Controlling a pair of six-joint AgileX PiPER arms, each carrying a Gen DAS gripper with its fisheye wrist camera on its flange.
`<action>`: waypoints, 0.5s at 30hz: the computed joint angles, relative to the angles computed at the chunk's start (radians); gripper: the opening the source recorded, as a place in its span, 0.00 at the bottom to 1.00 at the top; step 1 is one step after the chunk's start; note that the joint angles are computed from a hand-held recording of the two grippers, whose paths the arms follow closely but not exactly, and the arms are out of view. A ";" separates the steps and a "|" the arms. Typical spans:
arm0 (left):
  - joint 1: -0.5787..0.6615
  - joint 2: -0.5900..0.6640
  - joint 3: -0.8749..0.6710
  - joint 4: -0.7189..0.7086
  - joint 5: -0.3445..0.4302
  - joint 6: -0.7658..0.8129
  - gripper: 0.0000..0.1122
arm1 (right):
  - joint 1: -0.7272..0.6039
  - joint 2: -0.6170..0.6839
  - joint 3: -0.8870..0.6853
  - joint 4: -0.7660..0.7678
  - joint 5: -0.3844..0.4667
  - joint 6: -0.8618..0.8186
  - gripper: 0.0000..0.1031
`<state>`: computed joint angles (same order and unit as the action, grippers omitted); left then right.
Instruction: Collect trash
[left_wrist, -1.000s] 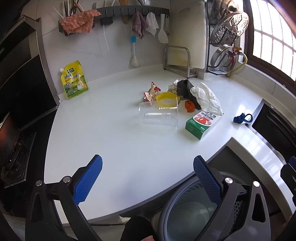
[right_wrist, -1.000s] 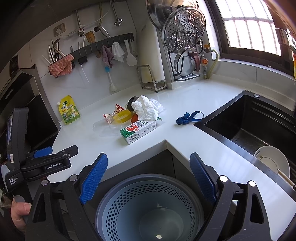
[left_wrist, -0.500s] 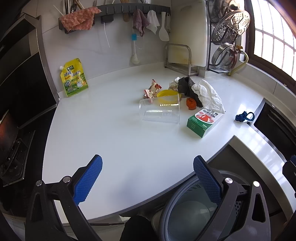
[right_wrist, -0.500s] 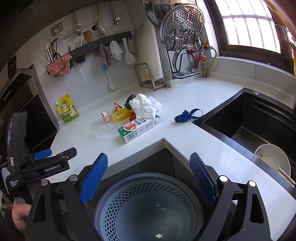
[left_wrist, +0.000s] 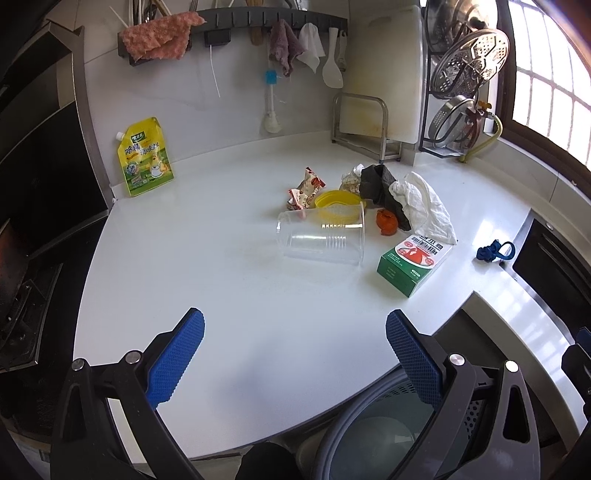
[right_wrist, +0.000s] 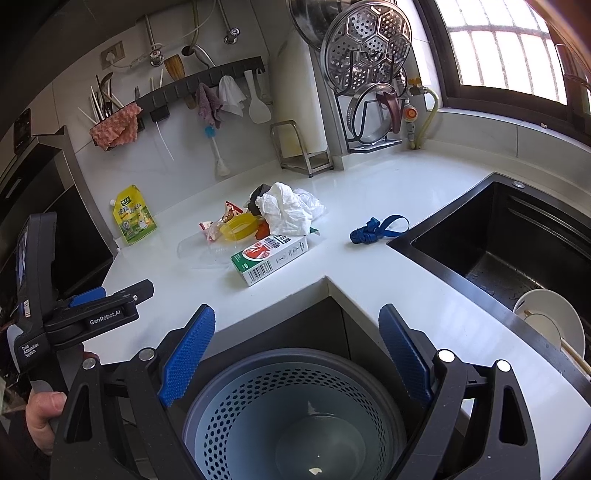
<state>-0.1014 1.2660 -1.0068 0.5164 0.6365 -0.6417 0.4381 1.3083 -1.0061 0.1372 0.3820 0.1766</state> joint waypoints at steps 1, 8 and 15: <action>0.001 0.010 -0.005 0.011 -0.009 -0.013 0.86 | -0.008 0.007 -0.004 0.027 -0.002 -0.027 0.84; 0.007 0.085 -0.034 0.043 -0.060 -0.075 0.86 | -0.065 0.063 -0.038 0.186 -0.017 -0.191 0.84; 0.020 0.185 -0.113 0.039 -0.084 -0.096 0.86 | -0.104 0.122 -0.063 0.337 -0.029 -0.335 0.84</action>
<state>-0.0819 1.4507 -1.1200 0.5551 0.5524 -0.7372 0.3346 1.4300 -1.0691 0.4739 0.3526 -0.1581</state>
